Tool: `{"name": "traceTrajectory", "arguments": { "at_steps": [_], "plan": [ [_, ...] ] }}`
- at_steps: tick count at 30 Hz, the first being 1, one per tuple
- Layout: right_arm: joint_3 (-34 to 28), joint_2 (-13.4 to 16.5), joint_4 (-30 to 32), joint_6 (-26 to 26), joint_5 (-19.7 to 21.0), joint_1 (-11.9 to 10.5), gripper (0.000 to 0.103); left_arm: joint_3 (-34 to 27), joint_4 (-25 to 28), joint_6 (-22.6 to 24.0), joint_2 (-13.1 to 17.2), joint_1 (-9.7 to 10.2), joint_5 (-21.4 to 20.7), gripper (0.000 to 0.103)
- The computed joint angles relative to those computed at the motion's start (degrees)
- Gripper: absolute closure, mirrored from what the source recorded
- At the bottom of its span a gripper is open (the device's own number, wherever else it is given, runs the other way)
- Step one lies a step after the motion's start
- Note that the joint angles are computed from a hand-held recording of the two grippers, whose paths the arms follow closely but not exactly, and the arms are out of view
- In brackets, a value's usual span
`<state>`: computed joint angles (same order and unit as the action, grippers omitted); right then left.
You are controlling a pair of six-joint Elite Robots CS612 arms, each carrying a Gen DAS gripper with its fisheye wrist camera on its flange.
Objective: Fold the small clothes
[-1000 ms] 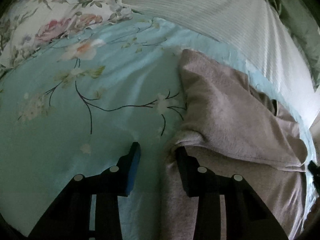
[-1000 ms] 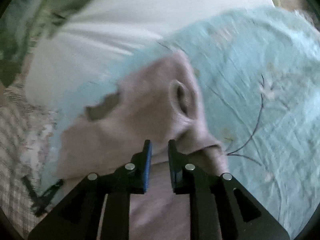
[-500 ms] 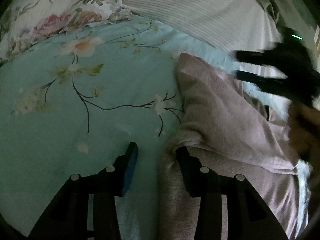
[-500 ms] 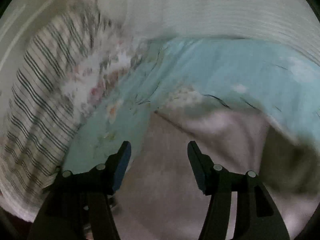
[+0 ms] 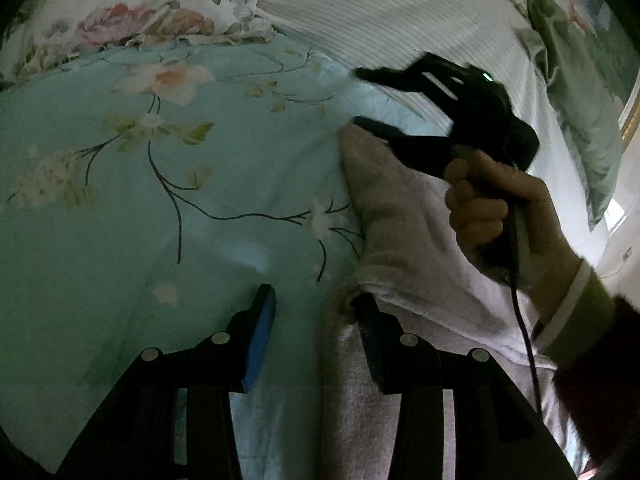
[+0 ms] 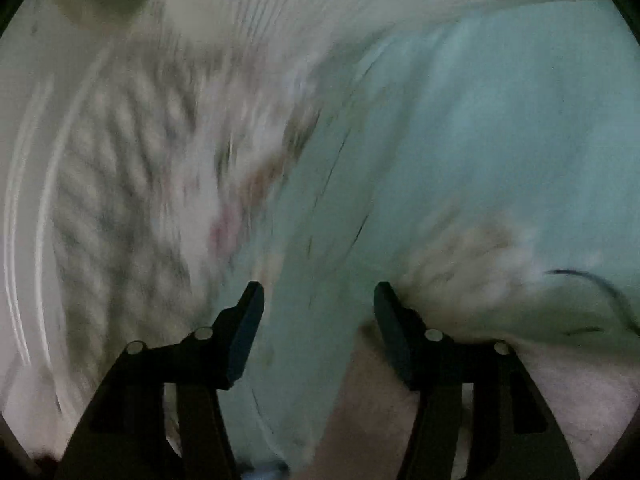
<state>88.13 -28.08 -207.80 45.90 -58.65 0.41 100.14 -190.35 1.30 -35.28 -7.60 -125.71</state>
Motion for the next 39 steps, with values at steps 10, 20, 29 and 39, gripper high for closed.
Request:
{"name": "traceTrajectory", "arguments": {
  "at_steps": [10, 20, 29, 39],
  "plan": [
    [19.71, -7.35, -19.22, 1.71, -5.14, 6.33, 0.044, 3.16, 3.32, 4.05, -3.73, 1.85, 3.52, 0.061],
    [15.0, -3.88, -11.4, 3.13, -22.26, 12.27, 0.044, 4.78, 2.84, 3.63, -6.08, 5.17, 7.66, 0.061],
    [13.7, 0.07, -22.63, 15.82, -5.74, 8.94, 0.043, 4.36, 2.12, 3.39, -7.98, 6.26, 4.37, 0.046],
    [36.71, -11.42, -27.44, 9.44, -34.94, 9.35, 0.043, -1.16, 19.49, 12.31, -6.55, -0.3, 0.78, 0.033]
  ]
}}
